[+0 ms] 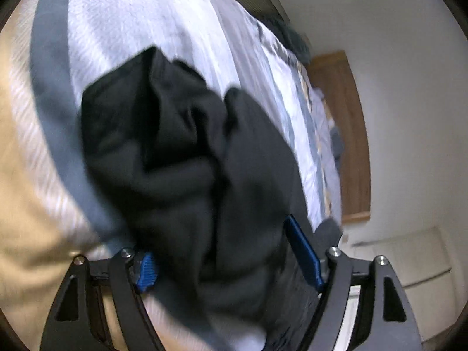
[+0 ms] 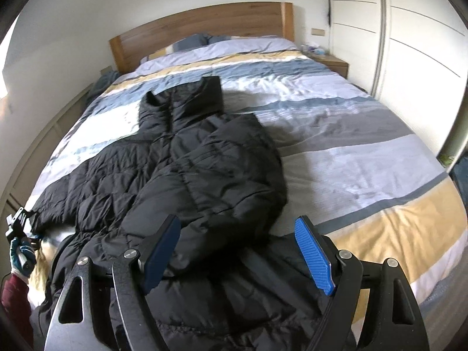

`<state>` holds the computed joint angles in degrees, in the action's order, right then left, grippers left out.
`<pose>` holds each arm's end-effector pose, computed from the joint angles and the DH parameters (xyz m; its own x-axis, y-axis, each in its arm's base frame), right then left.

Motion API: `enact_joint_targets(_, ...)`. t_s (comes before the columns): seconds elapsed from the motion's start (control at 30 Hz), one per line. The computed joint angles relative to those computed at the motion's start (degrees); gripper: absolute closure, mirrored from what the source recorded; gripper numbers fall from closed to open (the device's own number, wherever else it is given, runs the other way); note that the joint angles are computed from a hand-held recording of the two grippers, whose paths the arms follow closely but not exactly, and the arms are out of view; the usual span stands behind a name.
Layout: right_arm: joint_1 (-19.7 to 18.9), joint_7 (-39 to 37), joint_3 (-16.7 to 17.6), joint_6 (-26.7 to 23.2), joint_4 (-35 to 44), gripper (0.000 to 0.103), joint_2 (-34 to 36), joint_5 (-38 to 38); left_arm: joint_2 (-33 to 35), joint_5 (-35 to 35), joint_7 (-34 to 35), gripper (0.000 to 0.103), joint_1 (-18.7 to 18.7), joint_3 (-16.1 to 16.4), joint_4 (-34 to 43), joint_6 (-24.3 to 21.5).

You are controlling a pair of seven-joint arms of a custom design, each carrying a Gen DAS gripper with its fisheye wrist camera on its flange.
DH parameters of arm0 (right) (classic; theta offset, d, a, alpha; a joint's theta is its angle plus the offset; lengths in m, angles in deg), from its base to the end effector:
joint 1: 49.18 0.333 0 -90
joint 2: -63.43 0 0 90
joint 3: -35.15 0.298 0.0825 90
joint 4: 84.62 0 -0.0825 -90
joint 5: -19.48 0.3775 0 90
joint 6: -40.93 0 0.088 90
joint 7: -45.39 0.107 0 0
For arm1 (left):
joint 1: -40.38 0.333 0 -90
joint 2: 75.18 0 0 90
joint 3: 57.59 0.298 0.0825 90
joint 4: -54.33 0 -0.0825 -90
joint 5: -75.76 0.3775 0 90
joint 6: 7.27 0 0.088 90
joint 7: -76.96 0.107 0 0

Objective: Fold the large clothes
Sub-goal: 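Grasp the jacket sleeve nearest the left tool with the left gripper and lift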

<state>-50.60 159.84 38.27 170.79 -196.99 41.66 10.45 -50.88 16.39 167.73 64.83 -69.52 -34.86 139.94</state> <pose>0.4802 0.0156 0.6918 -0.2946 -0.9507 -0.0966 -0.7134 0.2860 -0.6397 0.6801 0.1887 0.4526 0.4239 -0.3609 0.8307 -0.4806 -0.8670 -0.1314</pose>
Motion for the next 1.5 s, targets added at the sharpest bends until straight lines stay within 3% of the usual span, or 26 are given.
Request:
enact_joint_targets(0.3, -0.2, 1.0, 0.1, -1.3, 0.0, 0.023, -0.6, -0.6, 2.0, -9.4, 0.6, 0.066, 2.3, -1.9, 0.7, 1.3)
enact_joint_targets(0.37, -0.2, 0.9, 0.1, -1.5, -0.2, 0.023, -0.7, -0.5, 1.7, -10.3, 1.1, 0.08, 2.6, -1.6, 0.8, 0.4)
enact_joint_targets(0.47, -0.1, 0.6, 0.1, -1.4, -0.3, 0.023, -1.1, -0.4, 0.7, -8.6, 1.6, 0.088, 2.0, -0.5, 0.8, -0.4)
enact_joint_targets(0.83, -1.2, -0.1, -0.3, 1.2, -4.1, 0.023, -6.7, 1.5, -6.0, -7.7, 5.5, 0.091, -0.8, 1.1, 0.3, -2.4)
enact_joint_targets(1.2, -2.9, -3.2, -0.8, 4.2, -9.7, 0.023, -14.4, 5.2, -14.8, -4.3, 7.8, 0.091, -8.1, 4.3, -2.4, -4.0)
enact_joint_targets(1.5, -5.3, -5.0, -1.5, 5.9, -13.8, 0.023, -19.8, 8.1, -17.5, -0.1, 8.7, 0.091, -13.8, 3.8, 0.2, -7.0)
